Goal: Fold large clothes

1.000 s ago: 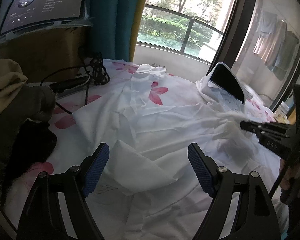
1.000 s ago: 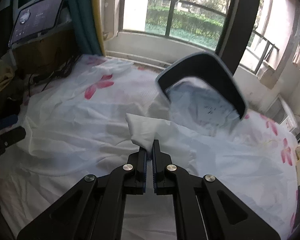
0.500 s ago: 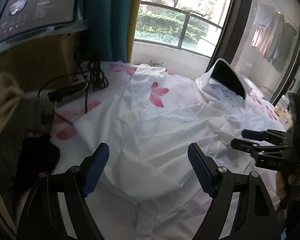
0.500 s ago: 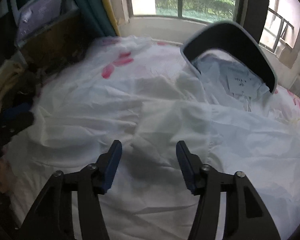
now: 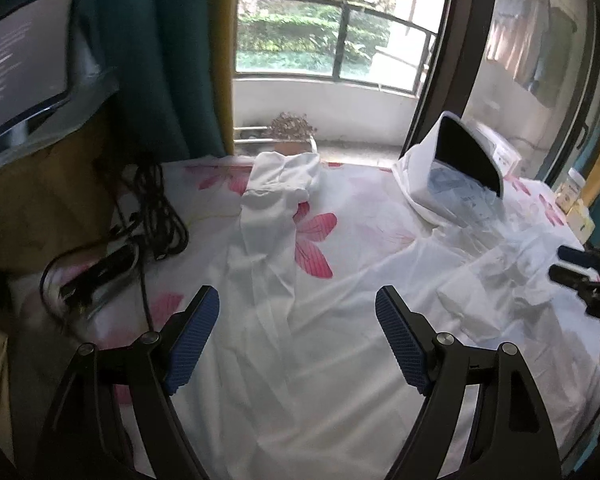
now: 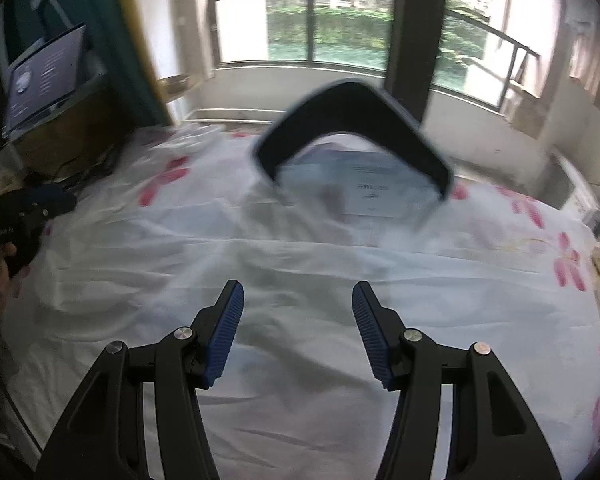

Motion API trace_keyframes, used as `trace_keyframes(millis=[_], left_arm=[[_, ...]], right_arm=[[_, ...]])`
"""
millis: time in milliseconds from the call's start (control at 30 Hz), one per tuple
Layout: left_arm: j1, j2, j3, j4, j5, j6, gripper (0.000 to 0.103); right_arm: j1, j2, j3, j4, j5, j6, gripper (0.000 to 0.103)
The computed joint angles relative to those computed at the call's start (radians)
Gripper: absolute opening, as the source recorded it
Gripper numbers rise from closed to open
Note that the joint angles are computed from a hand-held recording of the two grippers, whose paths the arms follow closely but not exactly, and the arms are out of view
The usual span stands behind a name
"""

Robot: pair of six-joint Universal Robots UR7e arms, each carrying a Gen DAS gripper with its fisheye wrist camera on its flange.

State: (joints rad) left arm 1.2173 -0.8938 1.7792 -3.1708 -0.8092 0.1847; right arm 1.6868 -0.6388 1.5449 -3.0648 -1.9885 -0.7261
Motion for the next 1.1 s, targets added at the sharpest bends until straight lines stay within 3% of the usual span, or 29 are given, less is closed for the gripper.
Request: trace_keyframes(millis=[67, 267, 433, 667, 733, 800, 1100], left_arm=[[0.010, 0.015, -0.038, 0.045, -0.004, 0.023, 0.083], [0.048, 0.094, -0.211, 0.162, -0.002, 0.089, 0.060], [0.084, 0.171, -0.377, 0.251, 0.011, 0.125, 0.059], [0.136, 0.249, -0.551, 0.407, -0.024, 0.104, 0.057], [0.141, 0.256, -0.547, 0.368, -0.021, 0.122, 0.042], [0.142, 0.242, -0.532, 0.381, -0.040, 0.116, 0.007], [0.069, 0.145, -0.354, 0.063, -0.012, 0.210, 0.003]], right_arm=[[-0.007, -0.001, -0.009, -0.012, -0.014, 0.000, 0.057], [-0.046, -0.019, -0.012, -0.040, -0.038, 0.042, 0.057], [-0.076, -0.024, -0.018, -0.037, -0.062, 0.080, 0.057], [-0.103, -0.034, -0.023, -0.045, -0.077, 0.106, 0.057], [-0.108, -0.035, -0.023, -0.042, -0.079, 0.116, 0.057], [-0.112, -0.042, -0.017, -0.044, -0.078, 0.119, 0.057], [-0.118, -0.063, 0.011, -0.055, -0.054, 0.125, 0.057]])
